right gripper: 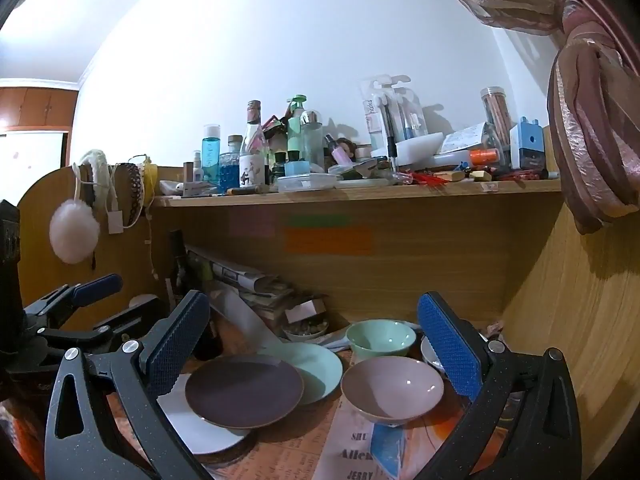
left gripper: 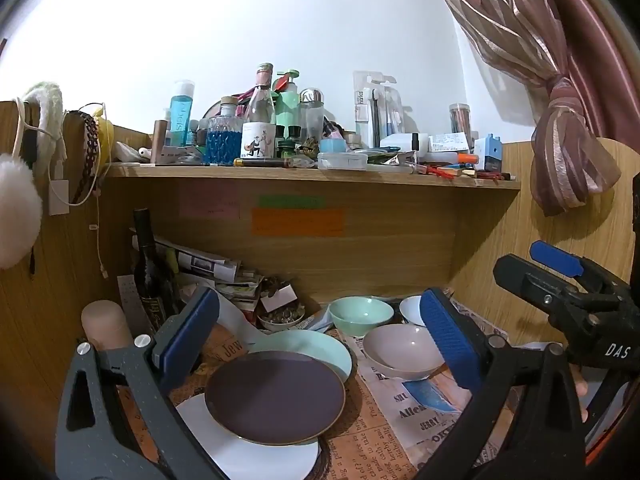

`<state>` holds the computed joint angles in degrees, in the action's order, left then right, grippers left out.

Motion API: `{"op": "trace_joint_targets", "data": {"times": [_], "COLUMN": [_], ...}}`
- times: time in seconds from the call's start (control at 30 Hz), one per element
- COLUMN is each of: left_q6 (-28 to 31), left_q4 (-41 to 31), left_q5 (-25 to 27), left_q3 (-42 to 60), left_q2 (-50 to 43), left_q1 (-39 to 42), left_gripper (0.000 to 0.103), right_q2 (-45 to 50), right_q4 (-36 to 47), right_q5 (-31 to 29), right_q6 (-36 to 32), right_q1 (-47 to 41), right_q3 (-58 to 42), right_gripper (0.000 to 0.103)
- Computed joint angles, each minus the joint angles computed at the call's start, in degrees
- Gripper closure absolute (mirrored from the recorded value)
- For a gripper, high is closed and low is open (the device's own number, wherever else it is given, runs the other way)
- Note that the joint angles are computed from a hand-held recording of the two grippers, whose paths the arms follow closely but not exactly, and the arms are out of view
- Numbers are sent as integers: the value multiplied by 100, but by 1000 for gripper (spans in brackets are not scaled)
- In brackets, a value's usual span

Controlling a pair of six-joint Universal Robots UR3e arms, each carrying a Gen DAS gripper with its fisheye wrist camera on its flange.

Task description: Organize plates and bowls

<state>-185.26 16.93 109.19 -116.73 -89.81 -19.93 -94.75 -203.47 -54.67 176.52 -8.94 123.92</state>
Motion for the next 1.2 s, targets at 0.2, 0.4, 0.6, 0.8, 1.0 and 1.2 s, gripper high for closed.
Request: {"op": "trace_joint_targets", "data": {"times": [0.2, 0.4, 0.6, 0.8, 1.0, 1.2], "left_q6": [-1, -1, -4, 8, 5, 8], "left_q4": [1, -9, -11, 8, 33, 82], "left_q5": [1, -18, -31, -43, -72, -123], "left_q3": [33, 21, -45, -78, -121, -190], "left_q2": [-25, -4, 77, 93, 110, 135], "left_q1": [2, 31, 46, 74, 102, 157], "left_gripper": [1, 1, 1, 1, 1, 1], "right_q2": [42, 86, 126, 183, 239, 273], "right_q4": [-62, -134, -256, -190, -171, -209], "right_q5": [-30, -64, -152, -110, -119, -168], "right_q6": [10, -3, 21, 67, 47, 44], "right_q1": [40, 108, 196, 220, 258, 315], "right_q3": [4, 17, 39, -53, -90, -92], "right_gripper": [0, 0, 0, 0, 0, 0]}}
